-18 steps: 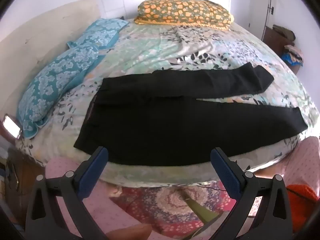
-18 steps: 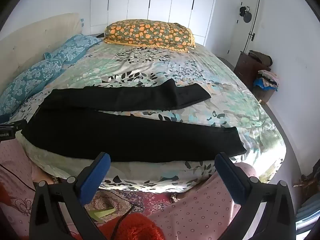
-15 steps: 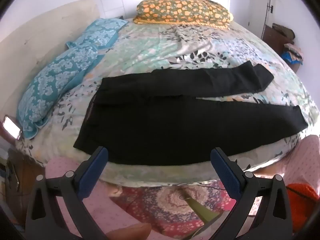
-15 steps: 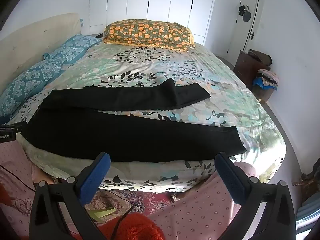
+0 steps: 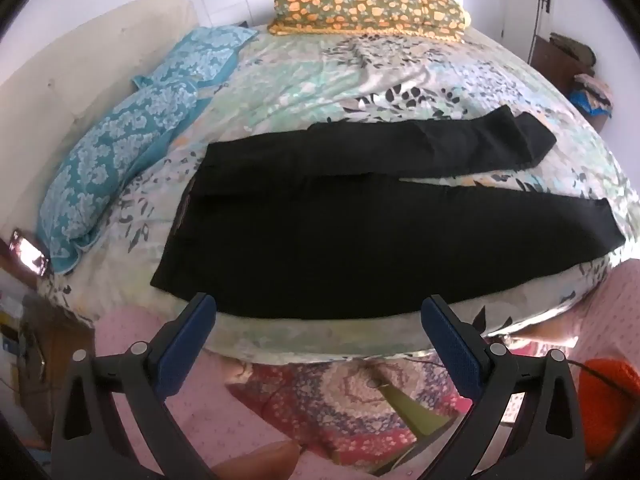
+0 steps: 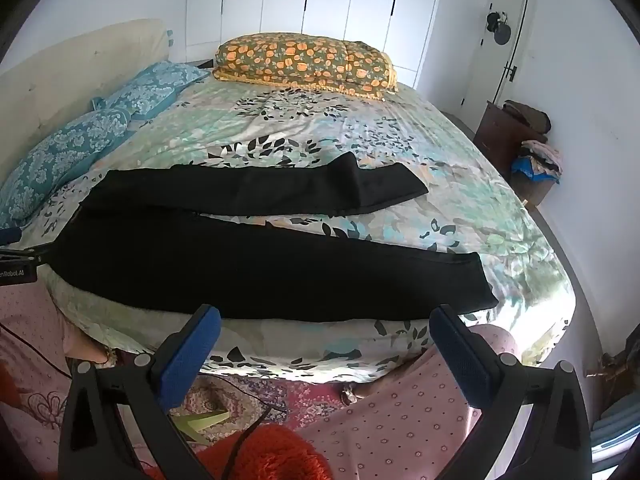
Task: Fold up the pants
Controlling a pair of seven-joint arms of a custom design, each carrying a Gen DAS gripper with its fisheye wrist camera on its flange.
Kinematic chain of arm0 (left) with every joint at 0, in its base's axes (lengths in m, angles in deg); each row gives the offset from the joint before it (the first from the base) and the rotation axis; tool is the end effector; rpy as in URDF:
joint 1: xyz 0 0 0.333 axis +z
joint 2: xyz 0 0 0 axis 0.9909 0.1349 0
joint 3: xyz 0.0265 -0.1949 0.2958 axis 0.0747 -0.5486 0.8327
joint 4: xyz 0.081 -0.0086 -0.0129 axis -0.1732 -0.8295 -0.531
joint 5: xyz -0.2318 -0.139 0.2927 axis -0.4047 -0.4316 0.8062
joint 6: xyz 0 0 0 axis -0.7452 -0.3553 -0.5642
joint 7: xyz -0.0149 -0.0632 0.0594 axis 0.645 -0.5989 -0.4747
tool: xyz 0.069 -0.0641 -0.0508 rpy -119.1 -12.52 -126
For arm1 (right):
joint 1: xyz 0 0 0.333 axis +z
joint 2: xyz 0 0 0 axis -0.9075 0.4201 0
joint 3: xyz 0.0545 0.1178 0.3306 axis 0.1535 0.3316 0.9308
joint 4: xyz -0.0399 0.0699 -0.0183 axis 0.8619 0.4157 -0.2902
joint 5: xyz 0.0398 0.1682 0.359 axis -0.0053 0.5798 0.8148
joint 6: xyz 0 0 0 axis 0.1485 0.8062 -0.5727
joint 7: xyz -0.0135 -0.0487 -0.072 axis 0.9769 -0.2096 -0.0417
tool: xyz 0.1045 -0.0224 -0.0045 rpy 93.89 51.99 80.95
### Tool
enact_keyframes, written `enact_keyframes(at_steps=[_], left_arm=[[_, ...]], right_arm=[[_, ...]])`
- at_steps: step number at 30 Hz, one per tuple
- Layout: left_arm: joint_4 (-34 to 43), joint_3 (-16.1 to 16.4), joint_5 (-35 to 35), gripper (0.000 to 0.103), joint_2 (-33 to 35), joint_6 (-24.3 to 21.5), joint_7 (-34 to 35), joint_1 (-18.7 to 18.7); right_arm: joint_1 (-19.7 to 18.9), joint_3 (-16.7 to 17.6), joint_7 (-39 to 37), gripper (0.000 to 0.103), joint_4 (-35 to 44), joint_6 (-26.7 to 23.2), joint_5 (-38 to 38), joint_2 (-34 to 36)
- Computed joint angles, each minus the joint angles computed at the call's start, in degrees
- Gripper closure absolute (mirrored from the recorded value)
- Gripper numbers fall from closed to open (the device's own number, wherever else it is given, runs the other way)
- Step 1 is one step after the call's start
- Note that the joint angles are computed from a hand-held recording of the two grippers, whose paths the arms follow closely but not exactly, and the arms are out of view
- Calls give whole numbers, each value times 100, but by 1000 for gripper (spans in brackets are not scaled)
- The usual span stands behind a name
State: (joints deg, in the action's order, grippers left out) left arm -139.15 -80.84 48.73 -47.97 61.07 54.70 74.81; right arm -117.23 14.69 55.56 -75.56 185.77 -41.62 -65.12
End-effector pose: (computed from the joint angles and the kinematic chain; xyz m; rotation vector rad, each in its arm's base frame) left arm 0.5017 -0.1391 0.6929 -1.5720 2.1484 -0.5073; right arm 0.3859 0.3896 0.7156 -1.5601 2.1978 -0.9359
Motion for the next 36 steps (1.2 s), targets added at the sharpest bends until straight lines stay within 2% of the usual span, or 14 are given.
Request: enact_keyframes(at_steps=[10, 18, 28, 36], left_arm=[[-22, -11, -1, 0, -12, -24, 65, -21], [-31, -1, -43, 0, -28, -23, 161, -49], [-126, -8, -86, 0, -97, 122, 242, -84], [-76, 81, -337, 0, -87, 174, 189, -71]], right_arm=[[-4, 29, -30, 0, -22, -10, 6, 13], [193, -105, 265, 0, -192, 148, -10, 52], [250, 3, 354, 0, -115, 55, -235, 232], [311, -186, 756, 0, -90, -506, -342, 111]])
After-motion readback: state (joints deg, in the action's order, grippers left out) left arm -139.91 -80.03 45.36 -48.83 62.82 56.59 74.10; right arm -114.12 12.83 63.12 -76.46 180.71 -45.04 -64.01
